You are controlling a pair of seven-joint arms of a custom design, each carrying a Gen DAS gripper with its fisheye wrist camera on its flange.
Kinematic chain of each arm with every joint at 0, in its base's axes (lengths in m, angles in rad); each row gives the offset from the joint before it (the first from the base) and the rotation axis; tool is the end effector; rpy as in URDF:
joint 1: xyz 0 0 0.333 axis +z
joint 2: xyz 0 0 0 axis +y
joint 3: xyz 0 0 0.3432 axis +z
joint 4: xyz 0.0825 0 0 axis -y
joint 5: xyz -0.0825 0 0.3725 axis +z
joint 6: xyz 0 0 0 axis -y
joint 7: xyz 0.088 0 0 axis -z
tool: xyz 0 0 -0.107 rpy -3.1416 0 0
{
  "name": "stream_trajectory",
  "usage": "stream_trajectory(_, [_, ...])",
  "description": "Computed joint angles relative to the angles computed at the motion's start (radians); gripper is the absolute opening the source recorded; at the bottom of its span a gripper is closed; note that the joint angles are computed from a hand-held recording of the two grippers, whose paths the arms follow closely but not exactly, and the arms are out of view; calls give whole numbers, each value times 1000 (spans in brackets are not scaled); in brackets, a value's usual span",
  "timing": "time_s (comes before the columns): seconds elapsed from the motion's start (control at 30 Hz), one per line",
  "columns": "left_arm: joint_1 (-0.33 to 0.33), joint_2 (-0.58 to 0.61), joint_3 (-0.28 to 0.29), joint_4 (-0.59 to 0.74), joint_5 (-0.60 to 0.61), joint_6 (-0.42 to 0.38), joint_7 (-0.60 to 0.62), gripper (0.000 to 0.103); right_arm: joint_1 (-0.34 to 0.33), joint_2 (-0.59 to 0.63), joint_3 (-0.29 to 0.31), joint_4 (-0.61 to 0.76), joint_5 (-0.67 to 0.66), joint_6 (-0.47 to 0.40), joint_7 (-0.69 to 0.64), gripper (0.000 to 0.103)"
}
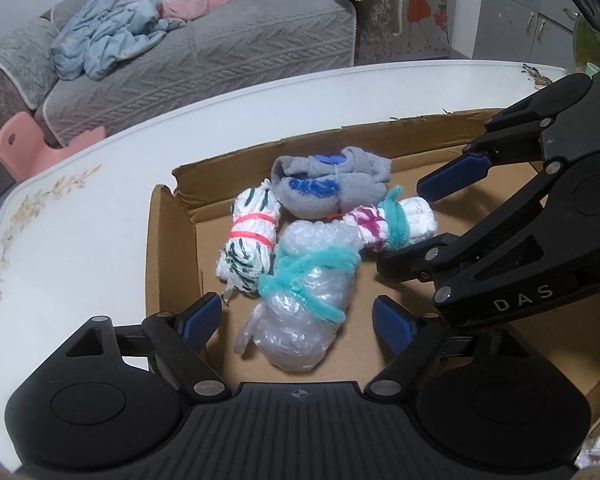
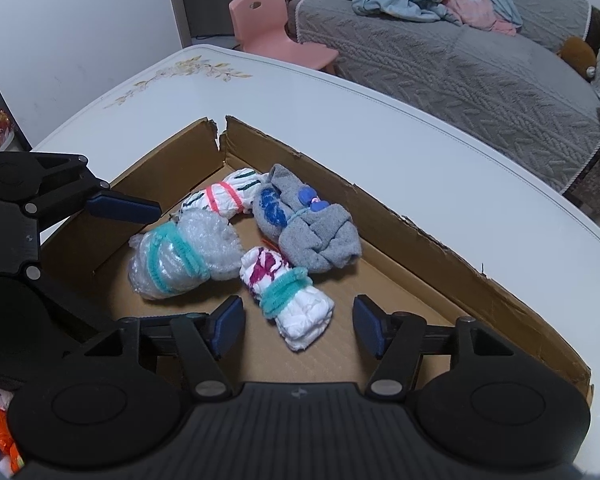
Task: Organize objects
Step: 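Withdraw both grippers from the box back toward the remaining socks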
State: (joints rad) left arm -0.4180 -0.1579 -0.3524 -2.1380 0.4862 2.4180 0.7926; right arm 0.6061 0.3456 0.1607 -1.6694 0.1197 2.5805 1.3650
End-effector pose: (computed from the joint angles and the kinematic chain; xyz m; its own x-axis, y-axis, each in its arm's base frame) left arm 0.3749 -0.3740 0.5480 -0.2590 -0.9589 -0.1155 -0.7815 0.2784 -0.5583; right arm 0.5139 0.4704 0.5016 0.7695 -0.6366 -0.0505 -0.5537 -0.6257 -0.5495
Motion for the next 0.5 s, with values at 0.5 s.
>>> stream_trajectory(0.5, [-6,-59,-7,0,-34,-36,15,96,30,-65,-13,-57,-64,21,89,68])
